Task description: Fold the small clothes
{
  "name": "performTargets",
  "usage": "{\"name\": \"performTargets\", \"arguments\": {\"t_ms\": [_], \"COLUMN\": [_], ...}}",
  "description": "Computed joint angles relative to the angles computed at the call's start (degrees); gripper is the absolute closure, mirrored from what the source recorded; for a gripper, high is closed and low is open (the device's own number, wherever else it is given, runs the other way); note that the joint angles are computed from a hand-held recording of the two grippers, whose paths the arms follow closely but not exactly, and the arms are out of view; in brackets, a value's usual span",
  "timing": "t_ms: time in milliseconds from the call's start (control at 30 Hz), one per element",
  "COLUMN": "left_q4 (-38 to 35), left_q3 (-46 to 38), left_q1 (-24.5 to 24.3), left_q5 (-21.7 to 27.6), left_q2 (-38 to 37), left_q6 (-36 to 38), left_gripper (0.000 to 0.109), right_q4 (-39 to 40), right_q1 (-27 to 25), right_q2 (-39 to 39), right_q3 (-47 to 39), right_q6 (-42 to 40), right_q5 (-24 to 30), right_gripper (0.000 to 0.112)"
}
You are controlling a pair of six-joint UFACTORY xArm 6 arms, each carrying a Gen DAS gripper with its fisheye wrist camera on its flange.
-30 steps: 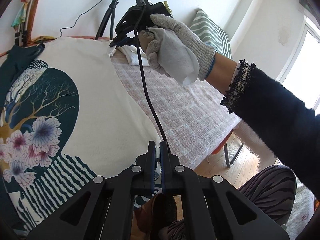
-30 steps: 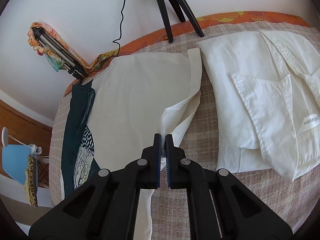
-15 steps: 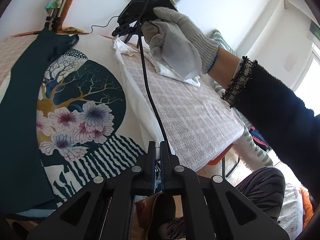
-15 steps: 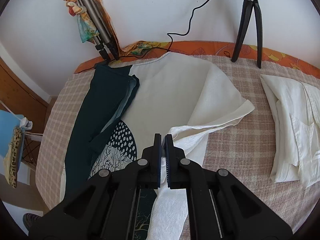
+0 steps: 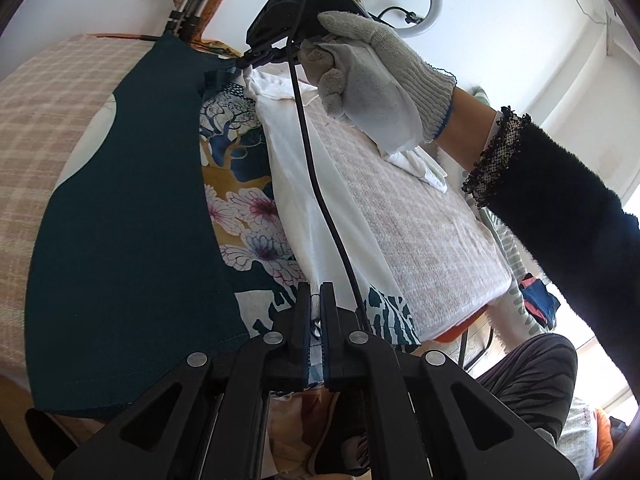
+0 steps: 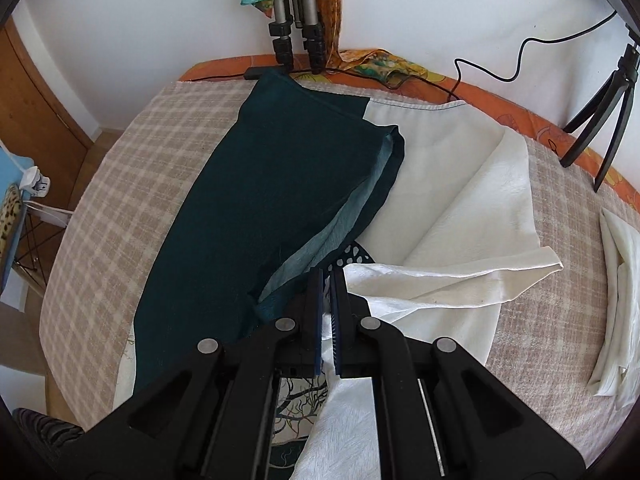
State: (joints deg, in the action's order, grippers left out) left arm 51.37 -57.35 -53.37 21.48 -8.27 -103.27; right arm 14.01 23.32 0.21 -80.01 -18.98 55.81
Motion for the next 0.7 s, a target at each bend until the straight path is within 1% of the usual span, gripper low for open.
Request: {"name": "performTargets", "arguments": {"t_ms": [100, 133, 233, 267, 300, 333, 367, 400, 467, 533, 600, 633, 700], "left_q4": [-1.4, -2.9, -6.5, -8.8, -11.7, -13.5, -14.8, -16.3, -19.1, -19.5, -19.4, -19.3, -20.0], "left_q3": [0.8, 0.7, 1.0, 0.8, 0.6, 0.6, 0.8, 1.0, 1.9, 2.4, 2.2, 2.0, 1.9], "left_q1": [0.1, 0.1, -0.3, -0.5, -0.7, -0.7, -0.8, -1.0, -1.1, -1.6, -2.0, -2.1, -0.9], "left_q5": [-0.3, -1.0, 0.0, 0.9, 2.0, 2.5, 2.8, 3.8, 4.7, 6.4, 9.1, 10.4, 11.0], "left_q2": [-0.5, -0.1, -0.7, -0.8, -1.1, -1.6, -2.2, -3.0, -5.1, -7.3, -9.1, -10.0, -11.1], "left_q6": [1.3, 2.8, 5.9, 8.4, 11.4, 13.2, 14.8, 16.4, 19.8, 21.4, 23.4, 23.9, 25.3], "left_gripper": [0.106, 0.106, 0.106, 0.105, 0.102, 0.100, 0.100, 0.098, 0.096, 0.096, 0.096, 0.096, 0.093], "right_q4": [-0.6, -0.5, 0.3, 0.9, 2.1, 3.6, 4.9, 6.2, 11.0, 15.3, 18.6, 18.9, 16.5], "right_q1": [0.9, 1.2, 1.1, 0.8, 0.3, -0.3, -1.0, -1.8, -4.4, -7.8, -11.7, -13.2, -15.3], "right_q2": [0.7, 1.2, 2.6, 2.8, 2.9, 2.6, 1.7, 0.5, -2.0, -3.9, -4.1, -3.8, -2.2], "right_q3": [-0.1, -0.4, -1.6, -2.2, -2.6, -2.7, -2.2, -1.6, -0.5, -0.1, -1.3, -2.1, -3.5], "right_q6": [0.3, 0.4, -0.1, -0.6, -1.5, -2.6, -3.8, -4.9, -9.0, -11.5, -12.0, -10.9, -6.5], "right_q5": [0.0, 0.5, 2.9, 4.2, 5.6, 6.7, 7.2, 7.3, 8.0, 8.9, 10.6, 10.2, 7.9], "right_gripper": [0.108, 0.107, 0.106, 0.105, 0.100, 0.090, 0.083, 0.071, 0.064, 0.063, 0.063, 0.063, 0.063]}}
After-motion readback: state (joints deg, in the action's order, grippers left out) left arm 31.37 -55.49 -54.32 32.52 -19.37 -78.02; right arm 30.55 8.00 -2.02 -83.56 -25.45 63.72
